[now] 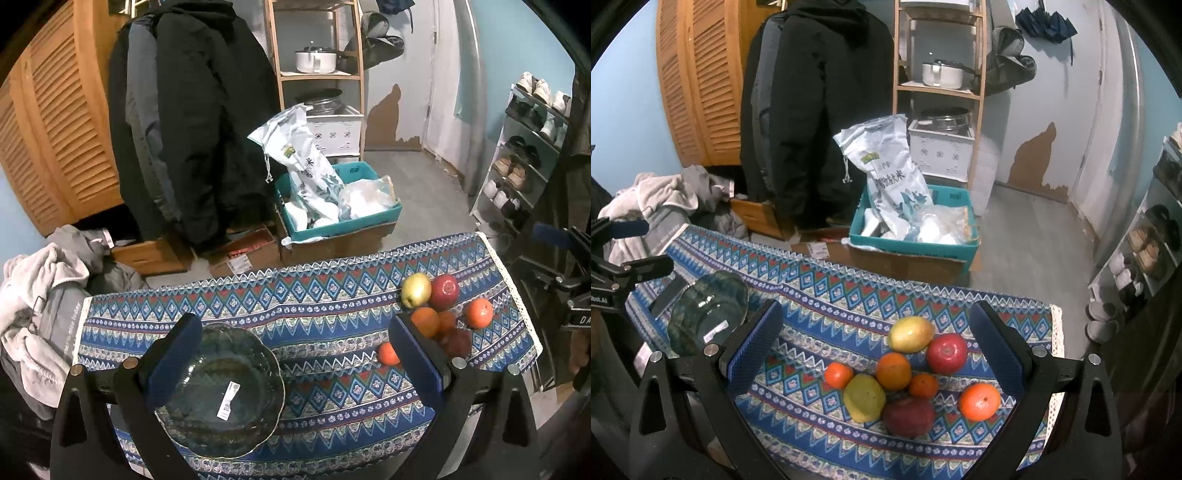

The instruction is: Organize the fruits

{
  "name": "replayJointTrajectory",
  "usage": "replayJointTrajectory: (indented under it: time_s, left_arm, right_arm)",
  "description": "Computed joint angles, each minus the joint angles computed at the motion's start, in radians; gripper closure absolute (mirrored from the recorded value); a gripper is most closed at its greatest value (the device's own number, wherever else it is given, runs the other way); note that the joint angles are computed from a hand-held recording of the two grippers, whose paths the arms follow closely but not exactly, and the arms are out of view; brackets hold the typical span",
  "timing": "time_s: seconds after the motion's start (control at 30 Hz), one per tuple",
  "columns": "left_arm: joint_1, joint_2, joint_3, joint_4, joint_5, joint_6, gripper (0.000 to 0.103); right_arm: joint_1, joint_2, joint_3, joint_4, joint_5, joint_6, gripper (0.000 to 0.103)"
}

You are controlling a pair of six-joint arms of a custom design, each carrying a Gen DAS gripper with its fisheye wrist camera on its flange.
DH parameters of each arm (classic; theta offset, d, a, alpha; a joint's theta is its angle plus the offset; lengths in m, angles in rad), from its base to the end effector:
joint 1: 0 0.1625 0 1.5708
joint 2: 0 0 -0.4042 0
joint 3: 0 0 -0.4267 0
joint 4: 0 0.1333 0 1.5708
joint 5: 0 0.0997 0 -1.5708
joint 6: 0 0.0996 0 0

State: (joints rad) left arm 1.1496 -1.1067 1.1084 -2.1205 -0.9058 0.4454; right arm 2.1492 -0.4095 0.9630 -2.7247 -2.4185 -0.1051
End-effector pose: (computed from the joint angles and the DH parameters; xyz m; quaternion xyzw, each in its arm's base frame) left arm -0.1222 -0.7491 0.5083 0.3019 0.8630 -0.2519 0.3173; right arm 0.5156 -0.6824 0.1011 0.1772 -0.8611 0.3541 0.3187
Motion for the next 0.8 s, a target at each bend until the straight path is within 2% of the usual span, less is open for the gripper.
replayJointTrajectory:
  time_s: [0.23,0.5,0.8]
  left_arm:
    - [0.004,0.009,-0.008,0.011,0.007,-0.001,0.001]
    - [0.016,0.031,-0.033,0.085,-0.005,-0.029,0.001]
    - [0.022,0.081,-0.074,0.168,-0.032,-0.031,0.001]
  right_arm:
    - [-0.004,-0.001,0.000,0.004,-0.014,-0.001,0.004]
    - [-0.013,-0.021,0.036,0.007,-0.054,0.014,0.004]
    - [-0.045,-0.080,0.119,0.035,-0.098,0.085,0.004]
